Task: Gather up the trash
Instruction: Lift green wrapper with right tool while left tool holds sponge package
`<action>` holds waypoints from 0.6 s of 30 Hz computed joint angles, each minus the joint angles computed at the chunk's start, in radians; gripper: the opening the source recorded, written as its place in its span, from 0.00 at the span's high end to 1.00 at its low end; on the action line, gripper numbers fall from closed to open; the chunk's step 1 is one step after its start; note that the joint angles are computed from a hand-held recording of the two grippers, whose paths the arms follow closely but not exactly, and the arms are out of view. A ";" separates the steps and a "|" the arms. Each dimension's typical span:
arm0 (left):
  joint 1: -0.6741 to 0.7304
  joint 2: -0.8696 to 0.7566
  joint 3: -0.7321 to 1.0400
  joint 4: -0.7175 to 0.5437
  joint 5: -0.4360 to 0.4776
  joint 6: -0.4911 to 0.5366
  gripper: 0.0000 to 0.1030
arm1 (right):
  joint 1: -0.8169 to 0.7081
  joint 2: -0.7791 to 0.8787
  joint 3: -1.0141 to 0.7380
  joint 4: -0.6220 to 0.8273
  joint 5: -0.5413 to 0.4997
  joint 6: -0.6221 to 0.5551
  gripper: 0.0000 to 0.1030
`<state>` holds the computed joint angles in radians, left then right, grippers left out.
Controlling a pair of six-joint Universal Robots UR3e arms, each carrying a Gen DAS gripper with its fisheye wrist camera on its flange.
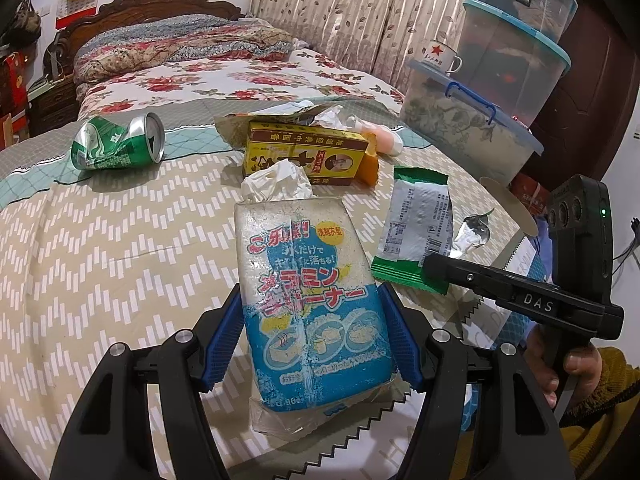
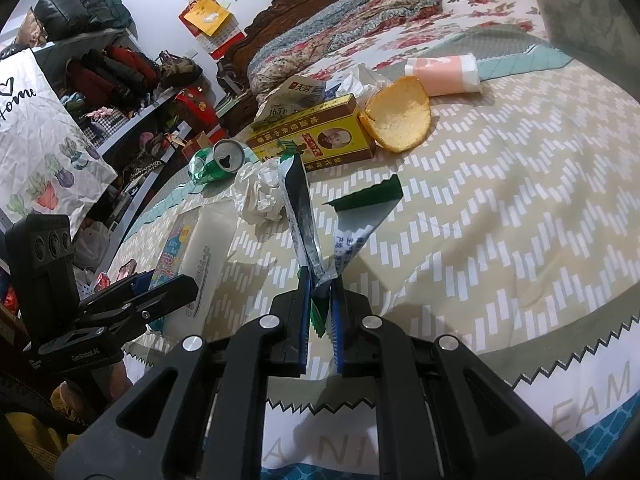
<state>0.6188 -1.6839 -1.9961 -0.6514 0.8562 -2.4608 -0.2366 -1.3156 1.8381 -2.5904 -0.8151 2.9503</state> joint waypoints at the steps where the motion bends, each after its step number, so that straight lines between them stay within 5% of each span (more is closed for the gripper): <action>1: 0.000 0.000 0.000 0.000 0.000 0.000 0.39 | 0.000 0.000 0.001 -0.002 0.000 0.001 0.89; 18: 0.000 0.006 0.001 -0.008 0.000 0.002 0.39 | 0.000 -0.006 0.006 -0.001 -0.001 -0.001 0.89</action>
